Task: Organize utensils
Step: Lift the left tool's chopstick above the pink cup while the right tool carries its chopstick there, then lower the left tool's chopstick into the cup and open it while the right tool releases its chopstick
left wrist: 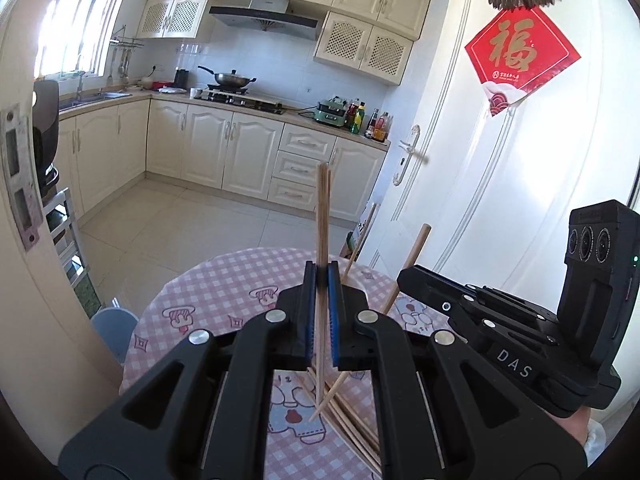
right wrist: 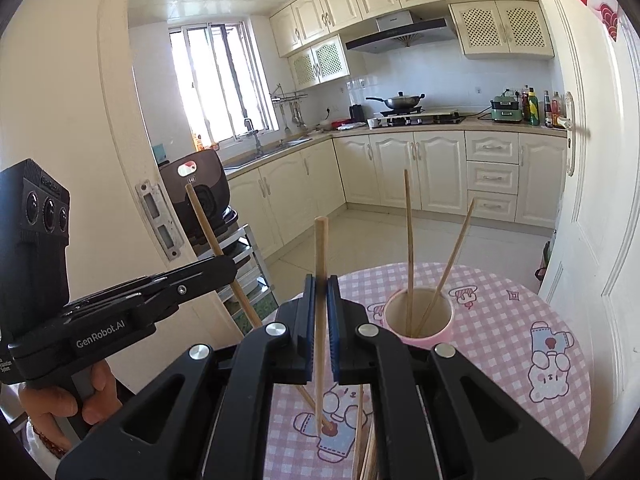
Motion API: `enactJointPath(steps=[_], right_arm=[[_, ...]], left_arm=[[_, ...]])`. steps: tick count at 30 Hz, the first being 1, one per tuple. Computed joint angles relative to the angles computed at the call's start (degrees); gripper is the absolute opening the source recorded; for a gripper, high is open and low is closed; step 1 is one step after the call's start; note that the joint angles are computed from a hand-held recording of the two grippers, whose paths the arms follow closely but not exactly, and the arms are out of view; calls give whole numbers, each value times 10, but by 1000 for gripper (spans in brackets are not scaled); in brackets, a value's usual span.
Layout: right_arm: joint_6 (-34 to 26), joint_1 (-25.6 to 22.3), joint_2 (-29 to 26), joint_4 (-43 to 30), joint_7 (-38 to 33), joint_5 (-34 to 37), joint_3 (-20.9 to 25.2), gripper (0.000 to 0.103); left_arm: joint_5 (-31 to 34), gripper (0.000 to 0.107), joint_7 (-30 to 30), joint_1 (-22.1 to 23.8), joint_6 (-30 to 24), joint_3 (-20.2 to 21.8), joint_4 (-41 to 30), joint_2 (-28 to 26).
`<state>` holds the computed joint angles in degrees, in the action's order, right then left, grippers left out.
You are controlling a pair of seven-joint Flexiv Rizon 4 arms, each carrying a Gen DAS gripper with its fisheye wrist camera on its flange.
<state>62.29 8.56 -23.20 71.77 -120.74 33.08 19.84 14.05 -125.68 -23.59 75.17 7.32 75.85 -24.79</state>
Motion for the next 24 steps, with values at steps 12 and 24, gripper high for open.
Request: enactJointPath(steps=[12,24], right_arm=[[65,23,-30,-64,53,-78,-35,5],[211,39,-88,-56,144,-219,-55,5]], left_arm=[[-41,6,26,9,13,0,-145,-82],[-19,6,-18,-4,1,50,-248,-168]])
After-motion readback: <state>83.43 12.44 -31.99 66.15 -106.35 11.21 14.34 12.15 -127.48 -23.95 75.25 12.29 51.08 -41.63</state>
